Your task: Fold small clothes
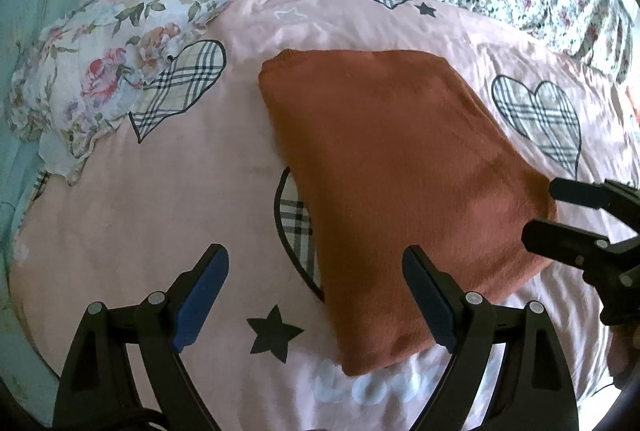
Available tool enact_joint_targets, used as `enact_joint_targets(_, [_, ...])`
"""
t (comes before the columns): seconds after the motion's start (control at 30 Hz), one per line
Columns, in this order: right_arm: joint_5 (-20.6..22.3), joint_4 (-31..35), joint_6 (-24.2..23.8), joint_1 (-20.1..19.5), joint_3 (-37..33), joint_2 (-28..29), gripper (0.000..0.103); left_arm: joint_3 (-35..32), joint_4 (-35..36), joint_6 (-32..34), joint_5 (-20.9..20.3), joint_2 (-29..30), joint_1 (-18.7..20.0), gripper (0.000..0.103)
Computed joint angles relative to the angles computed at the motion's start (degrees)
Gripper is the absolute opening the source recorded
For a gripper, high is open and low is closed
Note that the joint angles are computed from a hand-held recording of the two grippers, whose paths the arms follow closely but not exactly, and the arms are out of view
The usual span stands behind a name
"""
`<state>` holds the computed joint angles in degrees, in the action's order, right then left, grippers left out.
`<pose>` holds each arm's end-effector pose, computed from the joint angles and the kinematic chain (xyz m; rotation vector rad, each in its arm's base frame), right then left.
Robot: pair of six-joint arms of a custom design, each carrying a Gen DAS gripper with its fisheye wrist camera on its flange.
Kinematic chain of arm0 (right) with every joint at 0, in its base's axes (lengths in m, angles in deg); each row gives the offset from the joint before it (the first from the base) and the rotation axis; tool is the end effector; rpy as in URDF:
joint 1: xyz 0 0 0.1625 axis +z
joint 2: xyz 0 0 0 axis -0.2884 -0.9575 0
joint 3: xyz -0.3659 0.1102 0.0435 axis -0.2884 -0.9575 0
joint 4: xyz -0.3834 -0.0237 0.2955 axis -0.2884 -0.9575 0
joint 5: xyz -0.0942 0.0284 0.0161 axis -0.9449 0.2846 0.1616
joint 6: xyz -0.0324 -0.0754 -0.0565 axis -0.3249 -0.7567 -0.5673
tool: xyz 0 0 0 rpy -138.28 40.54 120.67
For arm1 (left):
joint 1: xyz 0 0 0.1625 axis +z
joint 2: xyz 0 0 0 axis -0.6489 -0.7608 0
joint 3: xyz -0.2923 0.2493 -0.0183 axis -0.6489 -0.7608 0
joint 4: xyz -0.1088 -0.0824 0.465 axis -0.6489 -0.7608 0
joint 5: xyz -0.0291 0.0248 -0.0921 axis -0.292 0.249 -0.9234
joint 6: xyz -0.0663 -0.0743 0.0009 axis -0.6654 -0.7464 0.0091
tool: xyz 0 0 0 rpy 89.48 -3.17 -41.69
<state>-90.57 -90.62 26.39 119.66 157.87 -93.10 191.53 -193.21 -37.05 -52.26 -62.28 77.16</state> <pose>0.1815 -0.4559 0.3330 0.0312 -2.4730 0.8622 -0.3890 -0.5346 0.0940 0.9217 2.3271 -0.4110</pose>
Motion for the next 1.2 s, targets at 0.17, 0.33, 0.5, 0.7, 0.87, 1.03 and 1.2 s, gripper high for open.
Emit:
enact_joint_targets(0.17, [0.0,-0.3,-0.3,-0.3,-0.5,0.4,0.088,-1.4,0.4,-1.0,-1.2,0.9,0.7,0.091])
enact_joint_targets(0.33, [0.1,0.1,0.2,-0.9,-0.7,0.5,0.088,-1.9,0.9,-0.8,-1.6,1.5,0.7,0.092])
enact_joint_targets(0.5, [0.2,0.9,0.3,-1.5,-1.0,0.8,0.088,-1.8,1.6,-0.3,-1.7,1.8,0.6,0.092])
enact_joint_targets(0.7, [0.5,1.0,0.2,-1.7,-1.2,1.6,0.088,-1.7,2.0,-0.4,-1.6,1.7,0.7,0.092])
enact_joint_targets(0.87, [0.7,1.0,0.2,-1.8,-1.5,2.0,0.088,-1.8,1.9,-0.5,-1.8,1.7,0.9,0.092])
enact_joint_targets(1.03, [0.4,0.3,-0.4,-1.8,-1.5,2.3,0.088,-1.5,1.0,0.1,-2.2,1.3,0.9,0.093])
enact_joint_targets(1.2, [0.4,0.4,-0.2,-1.8,-1.5,2.2,0.088,-1.4,0.8,0.2,-2.4,1.2,0.7,0.093])
